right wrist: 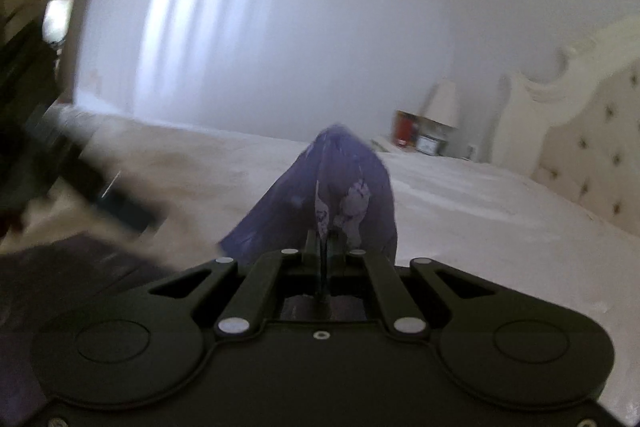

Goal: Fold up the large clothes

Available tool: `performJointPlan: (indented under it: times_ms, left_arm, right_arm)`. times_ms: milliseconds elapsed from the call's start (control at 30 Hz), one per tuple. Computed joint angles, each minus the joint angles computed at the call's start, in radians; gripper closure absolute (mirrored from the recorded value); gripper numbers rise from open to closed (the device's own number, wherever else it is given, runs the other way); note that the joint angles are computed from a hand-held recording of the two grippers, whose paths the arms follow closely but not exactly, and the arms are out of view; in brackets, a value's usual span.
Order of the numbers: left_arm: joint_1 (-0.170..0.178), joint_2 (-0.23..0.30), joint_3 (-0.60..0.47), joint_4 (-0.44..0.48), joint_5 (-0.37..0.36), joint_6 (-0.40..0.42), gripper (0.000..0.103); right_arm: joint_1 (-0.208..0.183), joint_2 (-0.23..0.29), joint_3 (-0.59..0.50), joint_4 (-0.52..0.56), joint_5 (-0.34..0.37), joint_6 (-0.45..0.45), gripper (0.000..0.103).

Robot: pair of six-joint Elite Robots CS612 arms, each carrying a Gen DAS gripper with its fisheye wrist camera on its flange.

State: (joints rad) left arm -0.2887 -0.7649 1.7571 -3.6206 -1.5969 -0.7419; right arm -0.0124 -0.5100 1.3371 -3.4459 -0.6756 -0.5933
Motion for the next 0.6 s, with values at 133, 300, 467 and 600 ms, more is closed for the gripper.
performJointPlan:
  times_ms: [133,300,467,600]
  left_arm:
    - [0.007,0.001,-0.002,-0.067,-0.036,-0.102,0.0]
    - [0.014,0.04,-0.034,-0.111,-0.066,-0.244,0.0]
    - [0.013,0.045,-0.054,0.003,-0.066,-0.281,0.002]
    - [0.02,0.057,-0.064,0.009,-0.117,-0.411,0.083]
  right_arm:
    - [-0.012,-0.06,0.141,0.041,0.034,-0.198,0.096]
    - [-0.015,-0.098,0.238,0.084,0.02,-0.341,0.096]
    - [-0.018,-0.104,0.254,0.105,-0.007,-0.363,0.095]
    - [-0.024,-0.105,0.237,0.141,-0.014,-0.26,0.08]
